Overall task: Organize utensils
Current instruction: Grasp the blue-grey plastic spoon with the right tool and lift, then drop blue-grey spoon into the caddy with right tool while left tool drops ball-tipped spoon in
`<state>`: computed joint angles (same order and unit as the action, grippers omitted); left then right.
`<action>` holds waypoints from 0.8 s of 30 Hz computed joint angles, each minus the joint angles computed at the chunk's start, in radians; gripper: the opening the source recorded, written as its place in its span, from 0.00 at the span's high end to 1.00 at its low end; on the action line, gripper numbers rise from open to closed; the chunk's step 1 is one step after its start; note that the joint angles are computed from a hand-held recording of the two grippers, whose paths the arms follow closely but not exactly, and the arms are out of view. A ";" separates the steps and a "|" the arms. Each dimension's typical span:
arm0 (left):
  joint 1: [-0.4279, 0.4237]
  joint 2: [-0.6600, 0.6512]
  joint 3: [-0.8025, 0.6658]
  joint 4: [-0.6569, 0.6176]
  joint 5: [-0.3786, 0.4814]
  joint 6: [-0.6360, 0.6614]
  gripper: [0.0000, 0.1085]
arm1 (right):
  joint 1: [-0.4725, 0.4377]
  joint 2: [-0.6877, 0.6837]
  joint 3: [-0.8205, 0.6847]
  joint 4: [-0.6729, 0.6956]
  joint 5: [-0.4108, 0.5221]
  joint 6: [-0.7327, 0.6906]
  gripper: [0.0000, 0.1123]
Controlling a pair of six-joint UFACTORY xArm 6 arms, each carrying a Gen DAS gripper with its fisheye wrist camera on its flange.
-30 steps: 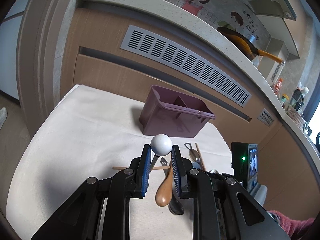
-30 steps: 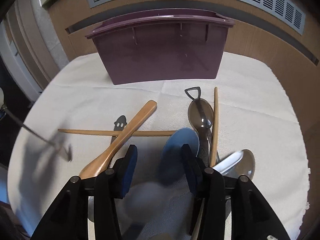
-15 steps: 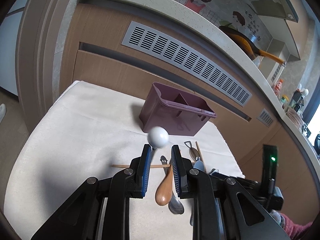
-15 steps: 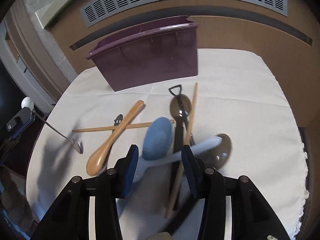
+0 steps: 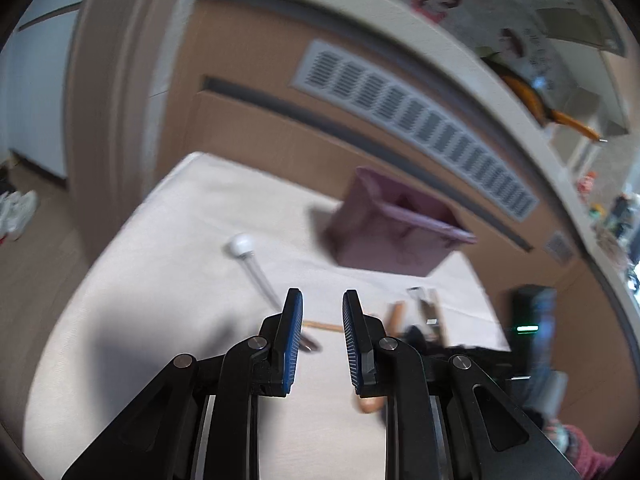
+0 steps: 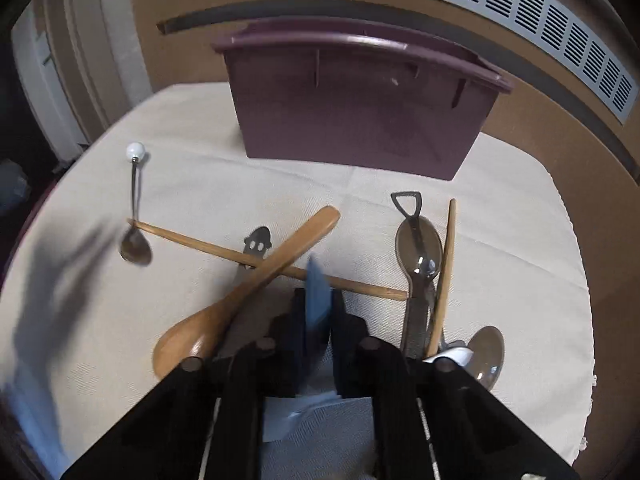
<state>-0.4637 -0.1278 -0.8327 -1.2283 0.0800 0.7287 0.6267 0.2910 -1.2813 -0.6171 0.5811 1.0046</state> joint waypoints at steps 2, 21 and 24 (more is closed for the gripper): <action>0.044 0.033 -0.012 0.117 0.041 -0.140 0.80 | -0.015 -0.043 0.042 -0.081 -0.030 0.050 0.93; 0.152 0.490 -0.501 1.232 0.359 -1.145 0.67 | -0.186 -0.270 0.346 -0.163 -0.435 0.089 0.93; 0.140 0.459 -0.438 1.285 0.285 -1.171 0.80 | -0.204 -0.272 0.353 -0.233 -0.477 0.156 0.93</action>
